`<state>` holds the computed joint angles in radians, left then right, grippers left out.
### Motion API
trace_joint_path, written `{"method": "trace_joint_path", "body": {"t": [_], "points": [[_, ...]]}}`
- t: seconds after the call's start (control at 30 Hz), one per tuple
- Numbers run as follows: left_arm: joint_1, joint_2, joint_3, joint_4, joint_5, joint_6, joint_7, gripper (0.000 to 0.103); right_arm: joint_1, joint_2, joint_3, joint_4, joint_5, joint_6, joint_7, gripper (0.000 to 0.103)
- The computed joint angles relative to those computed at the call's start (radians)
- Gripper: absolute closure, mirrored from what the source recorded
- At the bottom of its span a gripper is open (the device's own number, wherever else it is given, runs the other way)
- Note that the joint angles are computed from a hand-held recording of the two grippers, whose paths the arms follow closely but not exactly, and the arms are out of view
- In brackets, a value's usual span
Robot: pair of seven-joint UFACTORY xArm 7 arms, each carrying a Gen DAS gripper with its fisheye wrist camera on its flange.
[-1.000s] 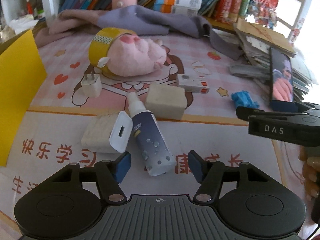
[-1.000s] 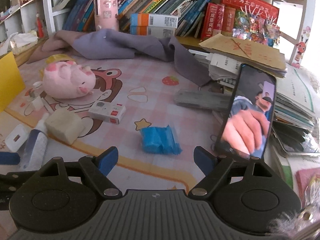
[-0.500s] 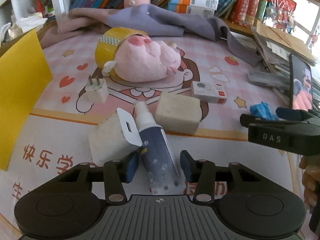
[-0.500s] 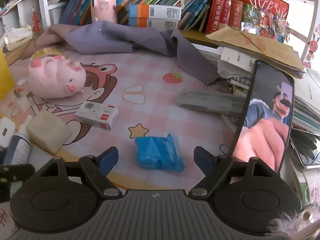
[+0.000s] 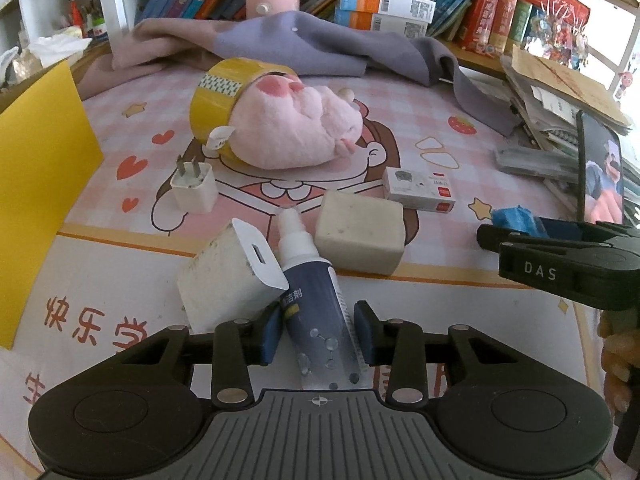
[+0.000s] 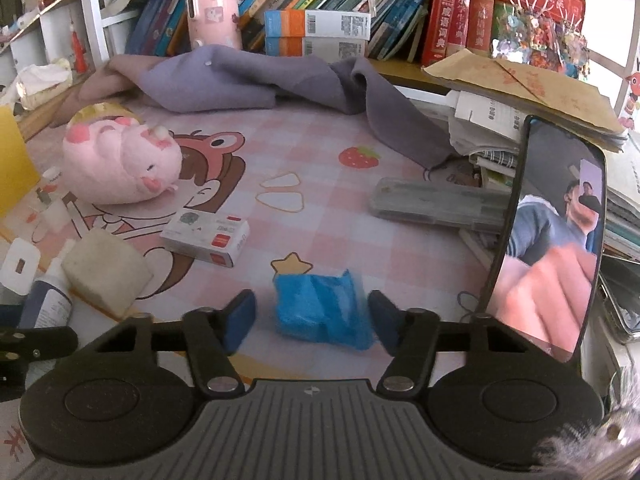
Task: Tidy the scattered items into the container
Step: 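Close the left gripper on the spray bottle while the right gripper grasps the blue packet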
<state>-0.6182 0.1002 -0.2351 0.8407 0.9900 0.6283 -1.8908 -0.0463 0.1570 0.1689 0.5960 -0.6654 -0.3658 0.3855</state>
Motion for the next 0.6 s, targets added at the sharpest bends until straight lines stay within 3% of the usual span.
{"method": "trace_joint_path", "body": {"t": [0.07,0.17,0.27,0.6], "points": [[0.001,-0.006,0.0,-0.007,-0.001,-0.009,0.001,0.068,-0.015,0.002,0.01,0.002,-0.034,-0.008,0.018,0.061],[0.003,-0.018,-0.004,-0.019,-0.008,-0.02,0.001,0.07,-0.018,0.001,0.01,0.002,-0.052,-0.015,0.037,0.063],[0.004,-0.031,-0.011,-0.027,-0.013,-0.028,0.003,0.07,-0.064,-0.004,0.032,0.012,-0.16,-0.015,0.145,0.064],[-0.005,-0.057,-0.036,-0.048,0.0,-0.024,-0.025,0.071,-0.029,-0.107,-0.072,-0.049,-0.379,-0.064,0.33,0.064]]}}
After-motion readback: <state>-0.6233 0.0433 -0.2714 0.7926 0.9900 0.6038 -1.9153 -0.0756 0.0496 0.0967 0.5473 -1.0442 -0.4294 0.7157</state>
